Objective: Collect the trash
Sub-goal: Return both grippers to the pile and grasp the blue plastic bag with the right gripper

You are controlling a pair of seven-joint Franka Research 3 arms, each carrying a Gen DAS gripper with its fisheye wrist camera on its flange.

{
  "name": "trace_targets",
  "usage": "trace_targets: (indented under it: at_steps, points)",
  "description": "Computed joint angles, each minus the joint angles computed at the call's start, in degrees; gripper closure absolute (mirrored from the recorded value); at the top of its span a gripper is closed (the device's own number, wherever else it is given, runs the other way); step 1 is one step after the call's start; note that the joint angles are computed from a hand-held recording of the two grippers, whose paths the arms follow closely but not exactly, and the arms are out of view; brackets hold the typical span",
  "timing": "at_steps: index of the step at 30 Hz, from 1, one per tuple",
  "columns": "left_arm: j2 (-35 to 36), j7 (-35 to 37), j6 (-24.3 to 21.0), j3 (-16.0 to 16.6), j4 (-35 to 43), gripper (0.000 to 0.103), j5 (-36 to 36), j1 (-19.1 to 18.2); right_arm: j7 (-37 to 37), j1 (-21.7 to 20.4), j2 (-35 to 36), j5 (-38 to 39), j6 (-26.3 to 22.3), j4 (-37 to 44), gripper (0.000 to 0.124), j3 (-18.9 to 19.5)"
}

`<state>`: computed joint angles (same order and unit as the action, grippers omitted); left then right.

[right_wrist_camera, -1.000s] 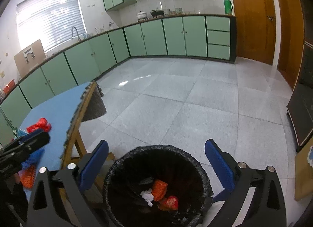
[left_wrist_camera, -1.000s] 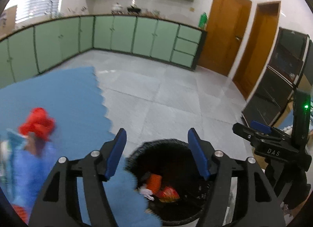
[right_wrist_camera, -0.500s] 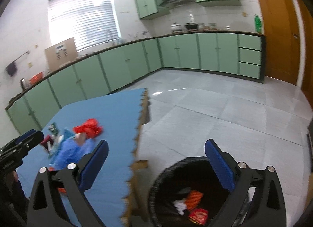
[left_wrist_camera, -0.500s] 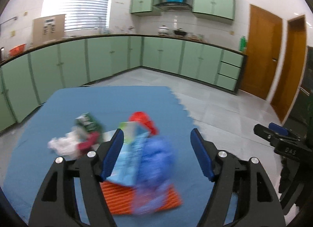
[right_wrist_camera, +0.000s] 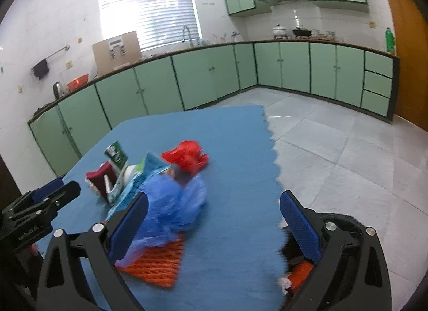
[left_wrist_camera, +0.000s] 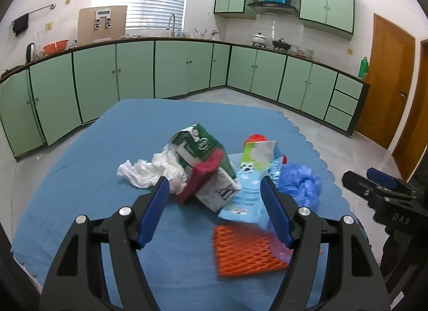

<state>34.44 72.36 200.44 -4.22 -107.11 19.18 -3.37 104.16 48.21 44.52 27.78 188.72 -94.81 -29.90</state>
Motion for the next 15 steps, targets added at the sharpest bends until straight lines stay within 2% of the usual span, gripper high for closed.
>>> trace_targets:
  at_steps: [3,11,15]
  points:
    - [0.43,0.70,0.41,0.76,0.17,0.034,0.05,-0.13,0.73,-0.60,1.51,-0.64,-1.49,2.63,0.029,0.86]
    - [1.10,-0.38,-0.44,-1.30,0.53,0.034,2.00,3.16,5.35,-2.02,5.13,-6.22,-5.48,8.41,0.031,1.61]
    - [1.45,-0.83,-0.43,-1.74,0.77,0.034,2.70,3.73,7.09,-4.72,5.74,-9.17,-6.92,10.35,0.036,4.25]
